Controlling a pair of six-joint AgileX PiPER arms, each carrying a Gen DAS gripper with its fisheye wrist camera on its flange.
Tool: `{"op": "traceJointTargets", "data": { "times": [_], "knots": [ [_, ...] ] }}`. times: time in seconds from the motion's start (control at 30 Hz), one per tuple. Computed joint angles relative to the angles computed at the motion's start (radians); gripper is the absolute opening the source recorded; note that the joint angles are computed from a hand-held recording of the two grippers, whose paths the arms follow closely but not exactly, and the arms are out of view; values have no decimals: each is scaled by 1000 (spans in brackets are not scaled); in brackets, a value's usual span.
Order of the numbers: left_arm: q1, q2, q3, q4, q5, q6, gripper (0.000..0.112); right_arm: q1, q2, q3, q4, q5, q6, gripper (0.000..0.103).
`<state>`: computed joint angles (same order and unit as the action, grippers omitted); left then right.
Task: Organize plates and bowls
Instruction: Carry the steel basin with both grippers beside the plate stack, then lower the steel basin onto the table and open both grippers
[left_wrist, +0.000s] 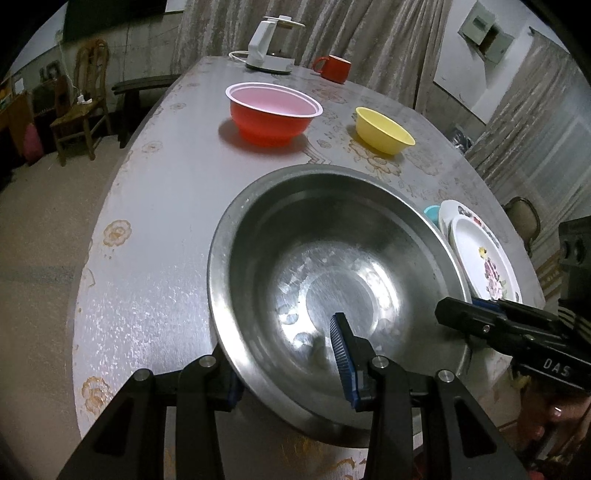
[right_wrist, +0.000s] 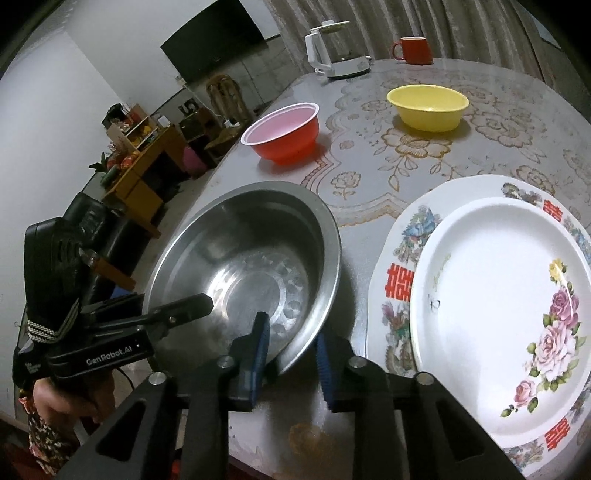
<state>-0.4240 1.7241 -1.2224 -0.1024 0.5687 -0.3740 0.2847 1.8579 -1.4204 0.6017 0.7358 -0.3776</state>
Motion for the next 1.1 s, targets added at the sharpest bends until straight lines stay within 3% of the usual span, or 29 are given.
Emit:
{"op": "traceJointTargets", "data": {
  "times": [0.23,0.6,0.77,0.9,1.1],
  "knots": [
    [-5,-8,5,-16,2,16,41,-20,-12,21,52,30,-36,22],
    [22,-50,6,-14,-6,-9,64,-39,-68,55,7,-34,-26,25],
    [26,-45,-15,0,10,-27,66,-44,-86,60,-44,-55,-7,25],
    [23,-45,-45,28,22,-51,75,-64,-92,50,-35,-55,-17,25],
    [24,-21,-113,41,63,-63,81,-95,-90,35,-32,-65,-6,25]
  ]
}}
